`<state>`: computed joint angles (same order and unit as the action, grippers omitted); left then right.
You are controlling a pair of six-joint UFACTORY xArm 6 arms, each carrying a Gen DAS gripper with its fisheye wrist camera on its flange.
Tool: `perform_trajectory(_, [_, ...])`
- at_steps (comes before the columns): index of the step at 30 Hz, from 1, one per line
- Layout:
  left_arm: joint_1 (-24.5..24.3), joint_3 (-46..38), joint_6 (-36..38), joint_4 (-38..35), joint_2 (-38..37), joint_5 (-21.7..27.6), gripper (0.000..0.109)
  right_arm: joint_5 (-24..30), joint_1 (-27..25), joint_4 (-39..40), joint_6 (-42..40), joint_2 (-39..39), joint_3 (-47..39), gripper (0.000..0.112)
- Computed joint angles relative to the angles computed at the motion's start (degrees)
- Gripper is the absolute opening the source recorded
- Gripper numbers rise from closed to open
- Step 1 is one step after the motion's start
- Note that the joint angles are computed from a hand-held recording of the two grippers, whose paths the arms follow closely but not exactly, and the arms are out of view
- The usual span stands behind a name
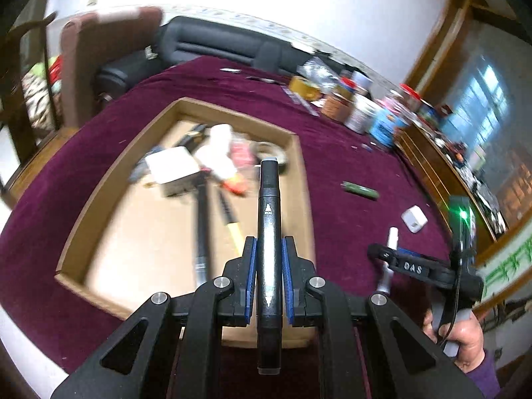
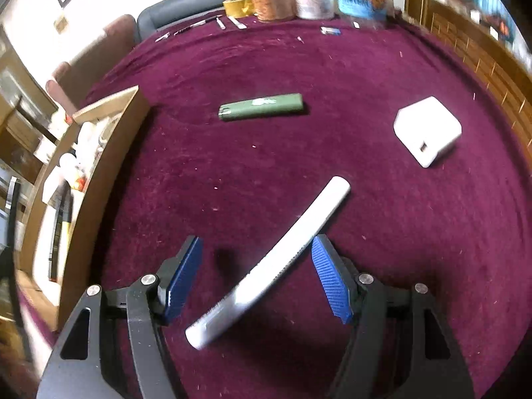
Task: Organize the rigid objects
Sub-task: 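Grasp the white marker with right while left grasps the black Touch marker, then lower the black marker with left and white marker with right into the tray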
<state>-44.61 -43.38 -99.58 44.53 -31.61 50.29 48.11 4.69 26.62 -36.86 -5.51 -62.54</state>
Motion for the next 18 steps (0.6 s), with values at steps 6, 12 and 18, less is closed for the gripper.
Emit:
perform_trajectory(6, [0.48, 6.04, -2.71, -1.43, -6.36, 2.29, 0.012, -10.47, 1.71, -4.01, -1.53, -4.32, 7.1, 0.013])
perform_trajectory(12, [1.96, 9.32, -3.84, -3.16, -9.21, 1.86, 0.012, -2.13, -1.82, 6.01, -6.42, -3.42, 3.8, 0.012])
perform_trajectory(18, [1.58, 8.31, -3.42, -3.2, -8.03, 2.87, 0.012, 2.75, -2.03, 10.73, -7.96, -4.75, 2.28, 0.012])
